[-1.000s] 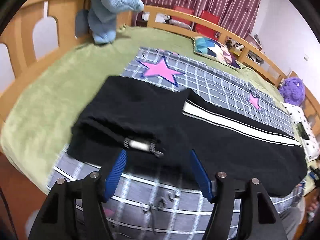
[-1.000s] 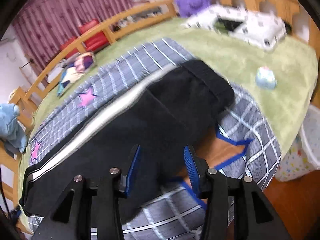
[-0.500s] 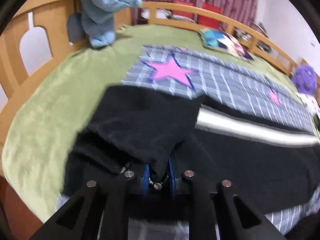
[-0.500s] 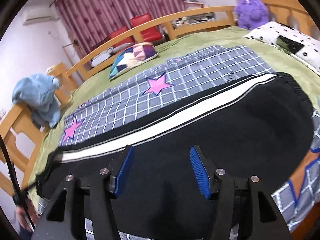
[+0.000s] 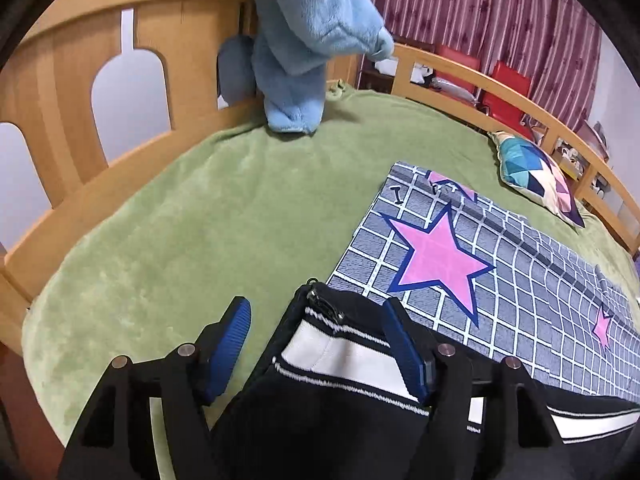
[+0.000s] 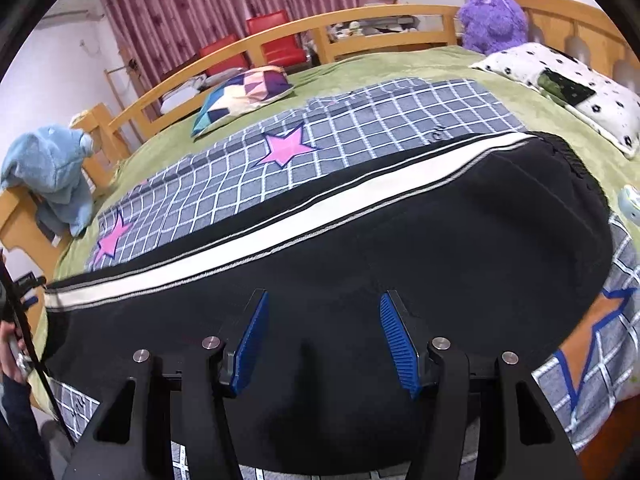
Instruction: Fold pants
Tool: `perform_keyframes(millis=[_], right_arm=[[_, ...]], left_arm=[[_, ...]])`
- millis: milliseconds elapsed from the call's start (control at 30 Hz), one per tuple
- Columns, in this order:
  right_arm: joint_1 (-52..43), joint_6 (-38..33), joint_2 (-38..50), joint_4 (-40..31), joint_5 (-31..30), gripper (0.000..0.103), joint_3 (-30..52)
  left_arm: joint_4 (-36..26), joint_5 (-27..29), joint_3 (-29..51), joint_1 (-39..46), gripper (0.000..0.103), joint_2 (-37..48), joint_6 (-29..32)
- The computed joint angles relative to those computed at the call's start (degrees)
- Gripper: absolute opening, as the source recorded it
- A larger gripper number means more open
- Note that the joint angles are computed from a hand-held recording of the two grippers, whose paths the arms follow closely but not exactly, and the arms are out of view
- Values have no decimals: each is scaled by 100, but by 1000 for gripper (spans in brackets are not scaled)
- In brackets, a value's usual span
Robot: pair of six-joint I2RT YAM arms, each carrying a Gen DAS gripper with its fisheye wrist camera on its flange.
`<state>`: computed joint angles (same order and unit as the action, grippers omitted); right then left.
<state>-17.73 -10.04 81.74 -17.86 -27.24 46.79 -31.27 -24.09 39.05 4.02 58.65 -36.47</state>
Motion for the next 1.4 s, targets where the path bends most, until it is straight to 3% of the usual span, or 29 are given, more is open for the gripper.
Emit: perform_keyframes(millis=[133, 267, 367, 500, 700, 733, 800, 833, 867, 1000, 1100, 1167, 1200, 1267, 1400], right_arm=[[-695, -242, -176, -472, -471, 59, 304], [-1533, -625, 128, -556, -473, 80, 766], [-2077, -635, 966, -546, -447, 80, 1351], [-2478, -368, 2536, -760, -864, 80, 2508], [-2495, 873, 5061, -1474, -1988, 83, 5023], [-2453, 1102, 5169, -1343, -2017, 82, 5141], [-2274, 1532, 5114, -984, -1558, 43, 5179], [-2205, 1324, 5087, -1151, -1559, 37, 5356], [-2200, 1057, 4965, -1243, -1793, 33, 5417], [-2403, -71, 3577, -298, -2650, 37, 4364], [-2235, -431, 4066, -745, -1640, 56, 4917], [-2054, -742, 4982, -2114, -783, 55, 6115], [-2002, -797, 5308, -2461, -477, 55, 6412], [-2087, -962, 5269, -2336, -344, 56, 6144], [-2253, -1042, 4200, -1637, -190, 56, 4750]], left_arm=[[-348, 147, -134, -425, 72, -402, -316], [-554, 179, -282, -1342, 72, -619, -963], [-591, -230, -309, -2497, 72, -473, -1766], [-538, -786, -83, -3671, 72, 93, -2575], [-674, -967, 538, -4468, 72, 802, -3245], [-752, -1022, 647, -4540, 72, 901, -3315], [-951, -1234, 864, -4763, 72, 1115, -3528], [-1006, -1351, 935, -4882, 72, 1202, -3643], [-1054, -1445, 1001, -4985, 72, 1281, -3721], [-1329, -1692, 1261, -5347, 72, 1639, -3885], [-1421, -1510, 1247, -5322, 72, 1691, -3816], [-1630, -1494, 1189, -5330, 72, 1556, -3789], [-1788, -1526, 1126, -5352, 72, 1410, -3840], [-2130, -1540, 983, -5367, 72, 1052, -3989], [-3305, -1719, 560, -5474, 72, -146, -4704]])
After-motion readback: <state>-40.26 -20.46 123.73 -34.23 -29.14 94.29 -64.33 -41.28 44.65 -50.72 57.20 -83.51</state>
